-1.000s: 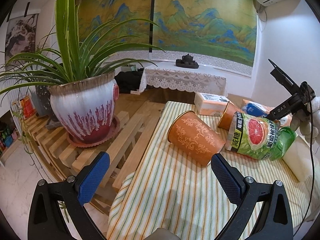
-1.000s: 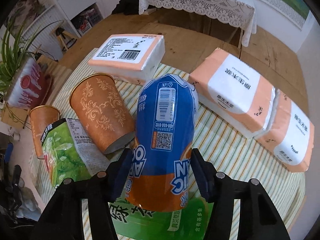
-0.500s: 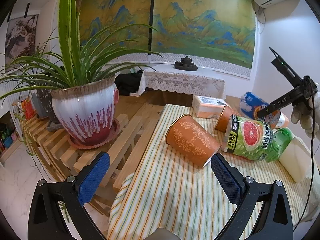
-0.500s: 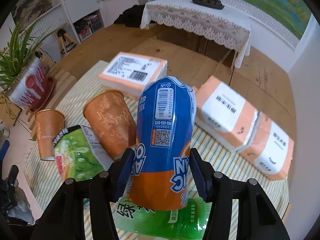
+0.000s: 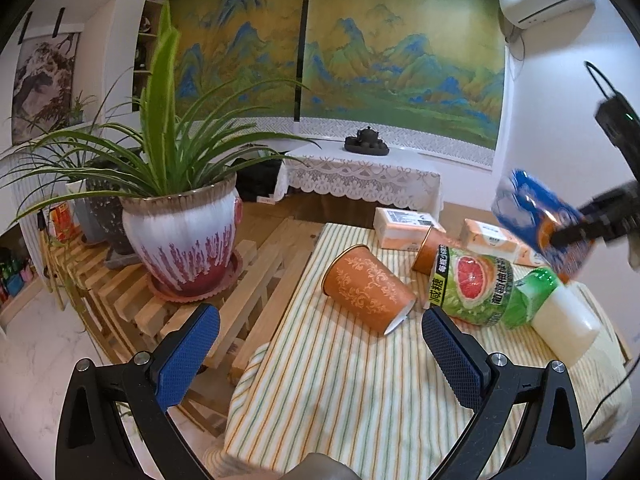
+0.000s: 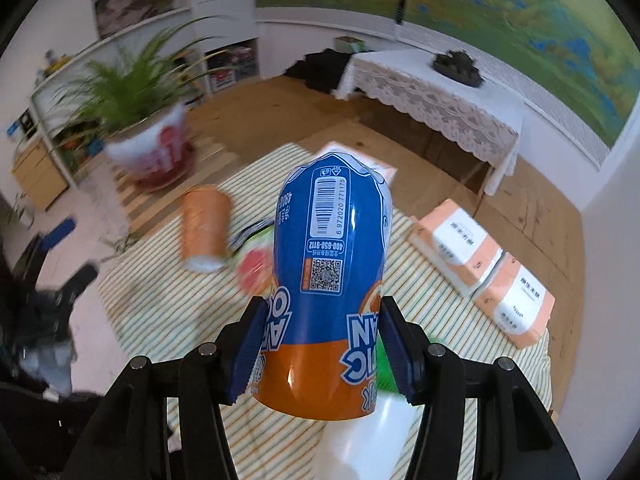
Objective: Flip cup upside down
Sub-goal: 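Lift the blue-and-orange bottle with the right gripper and lower it back down, then open the right gripper, leaving the bottle lying, and pull back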
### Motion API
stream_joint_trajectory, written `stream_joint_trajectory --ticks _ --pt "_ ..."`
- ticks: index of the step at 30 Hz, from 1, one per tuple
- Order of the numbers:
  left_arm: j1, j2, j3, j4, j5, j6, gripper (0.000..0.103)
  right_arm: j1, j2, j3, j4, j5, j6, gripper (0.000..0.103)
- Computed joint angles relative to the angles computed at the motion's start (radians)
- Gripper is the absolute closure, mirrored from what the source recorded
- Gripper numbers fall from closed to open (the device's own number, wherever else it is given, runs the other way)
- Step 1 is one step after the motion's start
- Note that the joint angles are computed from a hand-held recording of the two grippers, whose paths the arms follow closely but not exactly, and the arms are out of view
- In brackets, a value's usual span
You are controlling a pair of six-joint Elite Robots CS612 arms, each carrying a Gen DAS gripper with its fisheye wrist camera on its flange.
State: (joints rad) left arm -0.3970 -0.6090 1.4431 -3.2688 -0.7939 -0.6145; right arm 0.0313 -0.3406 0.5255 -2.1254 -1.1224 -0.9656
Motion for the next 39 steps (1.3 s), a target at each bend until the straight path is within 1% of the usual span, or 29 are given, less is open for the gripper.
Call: stream_joint_trajectory --ticks 3,6,8,10,12,15,17,23,26,33,34,37,39 --pt "-0.008 -0.013 0.018 -0.005 0.000 0.000 0.001 -0.006 -0.080 0.167 -0.065 0.007 -0.062 0.050" --pt "-0.014 -0.025 0.036 -0.004 -0.013 -0.001 0.001 -0.010 -0.131 0.284 -0.099 0.009 -0.118 0.050" --pt "-0.016 -0.030 0.042 0.001 -0.024 -0.003 0.001 -0.011 -0.152 0.342 -0.123 0.002 -0.143 0.050" --pt "-0.019 -0.035 0.050 0.014 -0.042 -0.011 0.001 -0.012 -0.161 0.379 -0.131 -0.004 -0.162 0.050" --pt "-0.020 -0.038 0.055 0.023 -0.067 -0.016 0.001 -0.010 -0.167 0.412 -0.161 -0.017 -0.169 0.050" --pt "-0.021 -0.042 0.060 0.037 -0.096 -0.030 0.001 -0.007 -0.164 0.435 -0.171 -0.041 -0.177 0.050" --pt "-0.019 -0.045 0.063 0.045 -0.123 -0.045 0.001 -0.003 -0.162 0.453 -0.204 -0.065 -0.187 0.049" --pt "-0.011 -0.049 0.070 0.064 -0.190 -0.090 0.001 0.002 -0.148 0.456 -0.225 -0.087 -0.199 0.047" --pt "-0.010 -0.049 0.069 0.072 -0.202 -0.100 0.001 0.006 -0.147 0.466 -0.253 -0.101 -0.207 0.046" --pt "-0.012 -0.046 0.057 0.083 -0.220 -0.096 0.001 0.006 -0.153 0.486 -0.287 -0.098 -0.201 0.044" --pt "-0.013 -0.045 0.054 0.084 -0.221 -0.094 0.001 0.004 -0.155 0.490 -0.290 -0.092 -0.196 0.042" --pt "-0.015 -0.042 0.046 0.091 -0.229 -0.087 0.001 -0.002 -0.162 0.499 -0.296 -0.065 -0.178 0.034" --pt "-0.017 -0.042 0.043 0.093 -0.229 -0.083 0.001 -0.007 -0.166 0.502 -0.298 -0.052 -0.170 0.034"
